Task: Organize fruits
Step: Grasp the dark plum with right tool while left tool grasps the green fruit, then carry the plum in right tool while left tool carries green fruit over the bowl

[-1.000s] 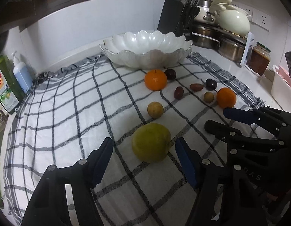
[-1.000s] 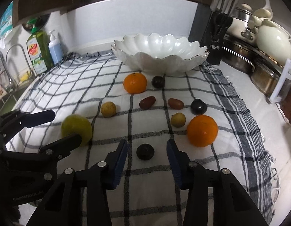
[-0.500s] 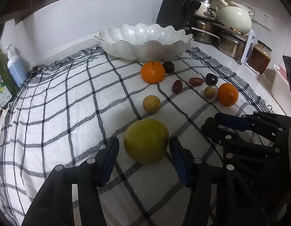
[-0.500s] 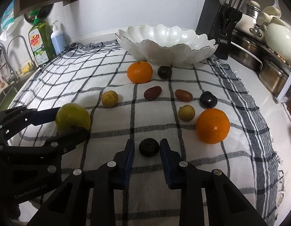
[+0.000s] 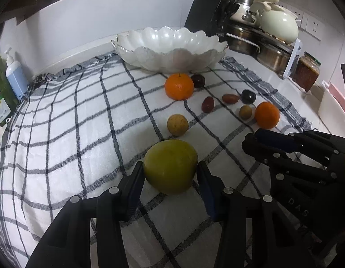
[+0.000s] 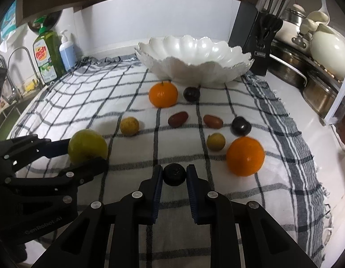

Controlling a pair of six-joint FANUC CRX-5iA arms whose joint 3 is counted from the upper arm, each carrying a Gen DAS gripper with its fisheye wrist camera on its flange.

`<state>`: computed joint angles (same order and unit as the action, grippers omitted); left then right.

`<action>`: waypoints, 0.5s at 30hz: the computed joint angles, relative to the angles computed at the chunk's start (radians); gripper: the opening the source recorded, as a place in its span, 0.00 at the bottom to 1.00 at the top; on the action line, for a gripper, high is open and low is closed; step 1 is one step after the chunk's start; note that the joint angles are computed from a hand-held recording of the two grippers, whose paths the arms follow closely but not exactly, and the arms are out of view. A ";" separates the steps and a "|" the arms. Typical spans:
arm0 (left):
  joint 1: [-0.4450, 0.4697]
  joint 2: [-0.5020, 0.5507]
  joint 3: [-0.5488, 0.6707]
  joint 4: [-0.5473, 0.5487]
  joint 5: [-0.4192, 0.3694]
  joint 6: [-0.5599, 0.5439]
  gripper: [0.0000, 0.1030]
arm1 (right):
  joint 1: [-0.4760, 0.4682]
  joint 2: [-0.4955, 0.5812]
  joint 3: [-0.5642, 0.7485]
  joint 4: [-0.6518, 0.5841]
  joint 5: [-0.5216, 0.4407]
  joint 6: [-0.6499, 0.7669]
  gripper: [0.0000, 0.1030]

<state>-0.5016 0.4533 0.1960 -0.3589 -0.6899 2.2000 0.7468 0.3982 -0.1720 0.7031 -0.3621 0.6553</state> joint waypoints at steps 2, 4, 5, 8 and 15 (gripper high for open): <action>-0.004 -0.009 0.003 -0.020 0.003 0.013 0.45 | -0.003 -0.007 -0.008 0.029 0.011 -0.024 0.22; -0.008 -0.016 0.008 -0.041 0.005 0.029 0.45 | -0.008 -0.014 -0.015 0.064 0.023 -0.054 0.22; -0.011 -0.022 0.011 -0.058 0.007 0.041 0.45 | -0.010 -0.018 -0.016 0.076 0.027 -0.065 0.22; -0.018 -0.035 0.021 -0.102 0.010 0.065 0.45 | -0.020 -0.027 -0.025 0.133 0.047 -0.115 0.22; -0.027 -0.048 0.061 -0.187 0.009 0.117 0.45 | -0.062 -0.041 -0.046 0.350 0.104 -0.307 0.22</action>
<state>-0.5284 0.4053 0.2568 -0.5461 -0.6814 2.3169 0.6845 0.3569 -0.2181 1.0531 -0.2582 0.3481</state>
